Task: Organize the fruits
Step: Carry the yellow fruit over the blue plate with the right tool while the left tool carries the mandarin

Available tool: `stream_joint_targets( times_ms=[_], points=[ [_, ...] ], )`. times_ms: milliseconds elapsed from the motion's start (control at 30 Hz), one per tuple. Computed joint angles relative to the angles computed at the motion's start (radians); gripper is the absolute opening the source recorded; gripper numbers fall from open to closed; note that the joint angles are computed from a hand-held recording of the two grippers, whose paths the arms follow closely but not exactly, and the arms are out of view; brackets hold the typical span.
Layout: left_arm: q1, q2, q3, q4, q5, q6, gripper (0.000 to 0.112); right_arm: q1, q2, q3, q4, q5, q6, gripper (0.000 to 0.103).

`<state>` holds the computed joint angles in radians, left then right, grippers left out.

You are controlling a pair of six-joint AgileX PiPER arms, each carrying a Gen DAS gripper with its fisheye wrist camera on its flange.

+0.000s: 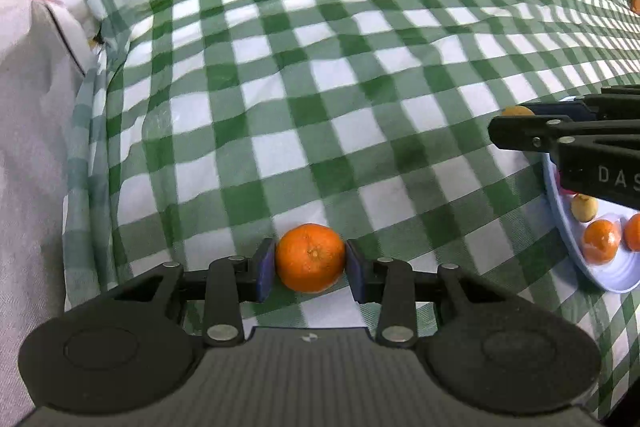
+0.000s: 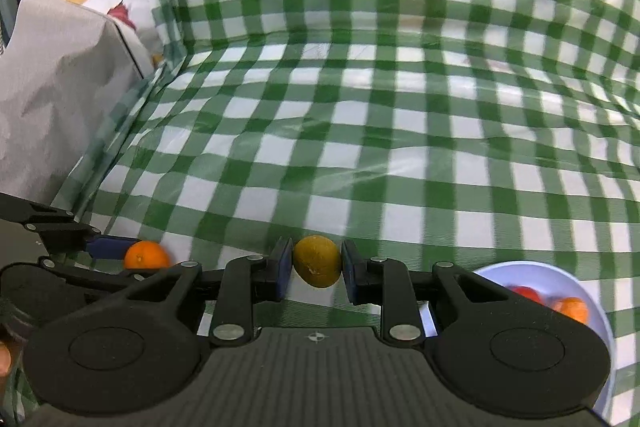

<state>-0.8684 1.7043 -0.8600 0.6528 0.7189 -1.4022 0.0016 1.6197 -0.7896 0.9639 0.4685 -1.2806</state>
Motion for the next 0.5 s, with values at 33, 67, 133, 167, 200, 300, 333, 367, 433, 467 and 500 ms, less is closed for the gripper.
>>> stream_joint_targets(
  times_ms=[33, 67, 133, 167, 200, 300, 333, 367, 433, 467, 500],
  points=[
    [-0.009, 0.0, -0.007, 0.012, 0.003, -0.01, 0.041, -0.021, -0.006, -0.002, -0.007, 0.01, -0.006, 0.028],
    [-0.019, 0.0, -0.017, 0.026, 0.007, -0.022, 0.041, -0.04, -0.01, -0.004, -0.011, 0.019, -0.014, 0.028],
    [-0.039, 0.005, -0.039, 0.053, 0.018, -0.041, 0.041, -0.08, -0.019, -0.006, -0.012, 0.037, -0.037, 0.028],
    [-0.05, 0.008, -0.048, 0.07, 0.025, -0.055, 0.041, -0.097, -0.022, -0.007, -0.015, 0.044, -0.045, 0.028],
    [-0.059, 0.013, -0.058, 0.088, 0.03, -0.067, 0.041, -0.119, -0.025, -0.009, -0.02, 0.054, -0.055, 0.028],
    [-0.08, 0.041, -0.099, 0.124, 0.055, -0.091, 0.041, -0.182, -0.031, -0.018, -0.026, 0.084, -0.086, 0.028],
    [-0.088, 0.049, -0.112, 0.142, 0.064, -0.104, 0.041, -0.198, -0.032, -0.02, -0.03, 0.09, -0.091, 0.028],
    [-0.093, 0.053, -0.12, 0.155, 0.068, -0.114, 0.041, -0.216, -0.034, -0.023, -0.035, 0.096, -0.096, 0.028],
    [-0.097, 0.056, -0.129, 0.176, 0.066, -0.138, 0.041, -0.254, -0.036, -0.031, -0.038, 0.116, -0.111, 0.028],
    [-0.099, 0.056, -0.131, 0.188, 0.062, -0.152, 0.041, -0.268, -0.036, -0.035, -0.04, 0.123, -0.115, 0.028],
    [-0.102, 0.056, -0.134, 0.201, 0.06, -0.166, 0.041, -0.286, -0.036, -0.04, -0.042, 0.133, -0.121, 0.028]
  ],
)
